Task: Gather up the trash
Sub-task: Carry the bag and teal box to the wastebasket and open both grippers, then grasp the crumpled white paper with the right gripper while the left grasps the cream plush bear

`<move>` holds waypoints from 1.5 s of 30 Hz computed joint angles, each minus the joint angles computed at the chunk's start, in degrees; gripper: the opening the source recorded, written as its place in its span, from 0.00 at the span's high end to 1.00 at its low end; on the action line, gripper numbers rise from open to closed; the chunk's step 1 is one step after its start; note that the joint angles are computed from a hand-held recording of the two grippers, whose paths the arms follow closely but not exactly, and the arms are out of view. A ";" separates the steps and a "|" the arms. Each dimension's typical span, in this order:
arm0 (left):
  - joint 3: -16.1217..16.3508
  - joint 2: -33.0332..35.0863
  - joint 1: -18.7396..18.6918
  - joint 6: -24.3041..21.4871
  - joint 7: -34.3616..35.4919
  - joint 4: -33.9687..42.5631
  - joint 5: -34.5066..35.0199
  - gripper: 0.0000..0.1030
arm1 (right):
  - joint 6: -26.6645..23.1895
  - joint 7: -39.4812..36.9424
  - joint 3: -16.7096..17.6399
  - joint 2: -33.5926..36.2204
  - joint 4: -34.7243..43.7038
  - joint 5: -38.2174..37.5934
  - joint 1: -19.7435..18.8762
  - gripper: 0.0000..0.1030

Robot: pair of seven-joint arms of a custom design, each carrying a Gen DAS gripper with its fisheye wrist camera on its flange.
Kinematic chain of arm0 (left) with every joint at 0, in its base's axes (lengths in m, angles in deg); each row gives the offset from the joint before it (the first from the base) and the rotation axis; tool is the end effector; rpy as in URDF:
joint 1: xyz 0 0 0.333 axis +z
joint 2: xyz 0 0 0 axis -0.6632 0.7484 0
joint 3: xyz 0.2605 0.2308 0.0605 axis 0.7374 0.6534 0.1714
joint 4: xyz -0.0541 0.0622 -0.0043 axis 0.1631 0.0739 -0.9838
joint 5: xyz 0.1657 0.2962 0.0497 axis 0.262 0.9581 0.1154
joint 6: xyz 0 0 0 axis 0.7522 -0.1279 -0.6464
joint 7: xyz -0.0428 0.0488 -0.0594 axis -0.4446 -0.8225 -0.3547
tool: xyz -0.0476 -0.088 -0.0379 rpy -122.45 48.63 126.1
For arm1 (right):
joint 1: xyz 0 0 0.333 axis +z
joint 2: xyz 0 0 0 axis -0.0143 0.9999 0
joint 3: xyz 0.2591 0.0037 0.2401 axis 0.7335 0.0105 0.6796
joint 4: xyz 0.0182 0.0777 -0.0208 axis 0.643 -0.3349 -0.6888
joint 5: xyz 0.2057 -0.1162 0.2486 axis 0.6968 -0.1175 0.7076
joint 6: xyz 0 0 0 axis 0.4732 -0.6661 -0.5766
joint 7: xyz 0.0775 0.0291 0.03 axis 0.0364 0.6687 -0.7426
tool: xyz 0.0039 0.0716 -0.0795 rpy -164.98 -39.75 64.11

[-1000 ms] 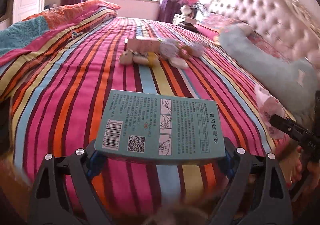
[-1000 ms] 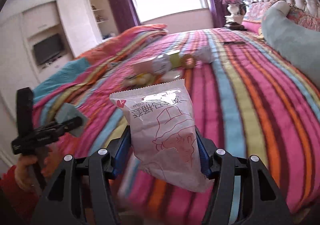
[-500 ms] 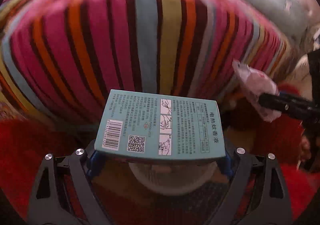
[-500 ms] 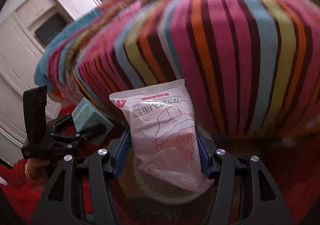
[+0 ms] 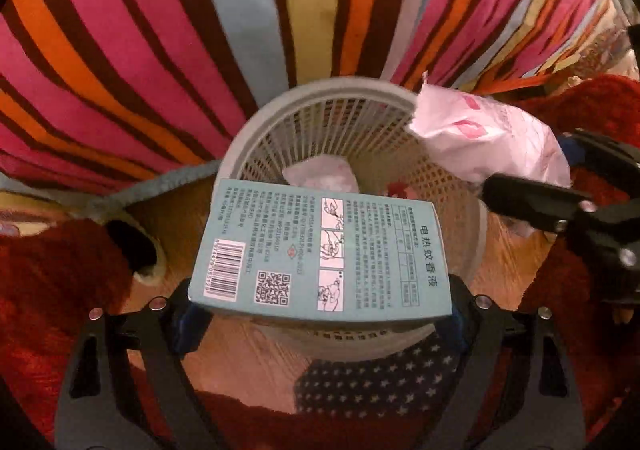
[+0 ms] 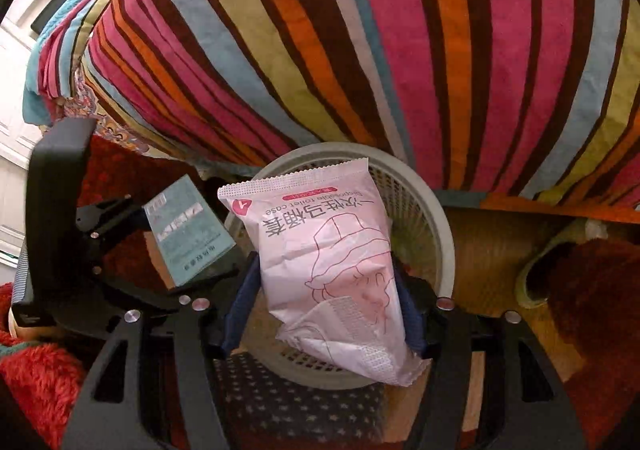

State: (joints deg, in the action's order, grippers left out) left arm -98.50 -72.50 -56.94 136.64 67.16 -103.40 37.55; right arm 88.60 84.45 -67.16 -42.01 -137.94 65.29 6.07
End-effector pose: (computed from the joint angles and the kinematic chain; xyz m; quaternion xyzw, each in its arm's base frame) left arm 0.4467 -0.2221 0.3655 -0.6554 0.7477 -0.1059 0.0133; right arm 0.5011 0.0800 0.4036 -0.8123 0.5275 0.0479 0.2440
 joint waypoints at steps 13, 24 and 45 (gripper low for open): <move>0.45 0.21 0.08 1.67 -1.23 -0.56 1.37 0.07 | 3.27 3.84 -0.15 -0.27 -1.62 0.21 -0.41 0.19; 0.52 -1.55 0.28 4.84 -2.18 -2.63 1.19 0.07 | 4.83 3.02 0.16 0.18 -2.02 1.16 -0.40 0.19; -6.06 -5.63 24.08 7.71 -23.43 23.23 52.05 0.07 | 10.34 -14.34 -3.37 -1.12 18.11 18.06 -0.39 0.19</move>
State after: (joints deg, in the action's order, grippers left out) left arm -104.55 -78.14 -32.85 144.34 43.72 -80.17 89.60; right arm 98.93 70.11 -70.53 -43.13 -119.84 83.35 5.67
